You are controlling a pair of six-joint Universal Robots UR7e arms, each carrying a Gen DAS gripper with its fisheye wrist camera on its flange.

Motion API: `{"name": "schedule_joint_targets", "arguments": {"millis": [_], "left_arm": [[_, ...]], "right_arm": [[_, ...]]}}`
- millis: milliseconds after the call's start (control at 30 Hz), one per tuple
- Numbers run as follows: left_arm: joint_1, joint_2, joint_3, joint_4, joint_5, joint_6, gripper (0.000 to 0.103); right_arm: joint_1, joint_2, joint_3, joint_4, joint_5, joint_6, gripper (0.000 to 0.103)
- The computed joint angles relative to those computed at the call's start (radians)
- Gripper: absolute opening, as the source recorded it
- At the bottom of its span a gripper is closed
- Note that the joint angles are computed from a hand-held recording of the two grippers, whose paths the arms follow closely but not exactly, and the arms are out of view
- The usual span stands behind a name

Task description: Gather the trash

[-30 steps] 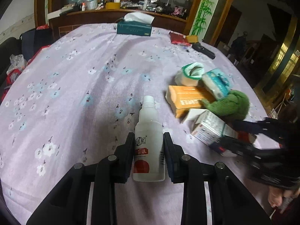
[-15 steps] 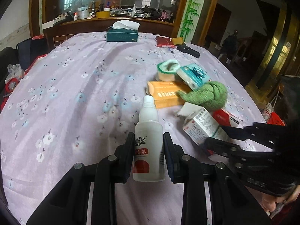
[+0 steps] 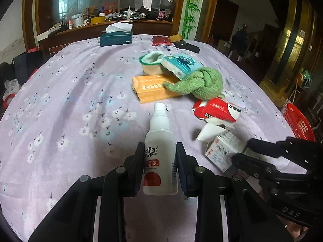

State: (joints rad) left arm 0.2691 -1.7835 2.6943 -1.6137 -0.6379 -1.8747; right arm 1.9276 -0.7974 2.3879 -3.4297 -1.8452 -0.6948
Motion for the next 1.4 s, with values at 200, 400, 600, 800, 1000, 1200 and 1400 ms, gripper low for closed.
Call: {"name": "schedule_joint_targets", "arguments": {"millis": [200, 400, 600, 800, 1000, 1200, 1400], "left_arm": [[-0.007, 0.053, 0.001, -0.017, -0.005, -0.007, 0.029], [0.005, 0.074, 0.004, -0.030, 0.007, -0.018, 0.029], [0.012, 0.095, 0.007, -0.048, 0.004, -0.017, 0.029], [0.007, 0.120, 0.002, -0.033, 0.008, -0.036, 0.029], [0.000, 0.127, 0.002, -0.026, 0.012, -0.045, 0.029], [-0.006, 0.115, 0.005, -0.021, 0.010, -0.052, 0.029], [-0.006, 0.112, 0.006, -0.025, 0.010, -0.042, 0.029]], "right_arm": [[-0.002, 0.035, -0.007, -0.019, -0.004, -0.014, 0.042], [-0.016, 0.056, 0.000, -0.053, -0.012, -0.033, 0.039], [-0.037, 0.076, 0.019, -0.173, 0.022, -0.051, 0.037], [-0.050, 0.088, 0.056, -0.311, 0.076, -0.072, 0.037], [-0.061, 0.090, 0.070, -0.368, 0.099, -0.067, 0.037], [-0.070, 0.088, 0.077, -0.386, 0.123, -0.069, 0.037], [-0.073, 0.085, 0.074, -0.377, 0.120, -0.059, 0.037]]}}
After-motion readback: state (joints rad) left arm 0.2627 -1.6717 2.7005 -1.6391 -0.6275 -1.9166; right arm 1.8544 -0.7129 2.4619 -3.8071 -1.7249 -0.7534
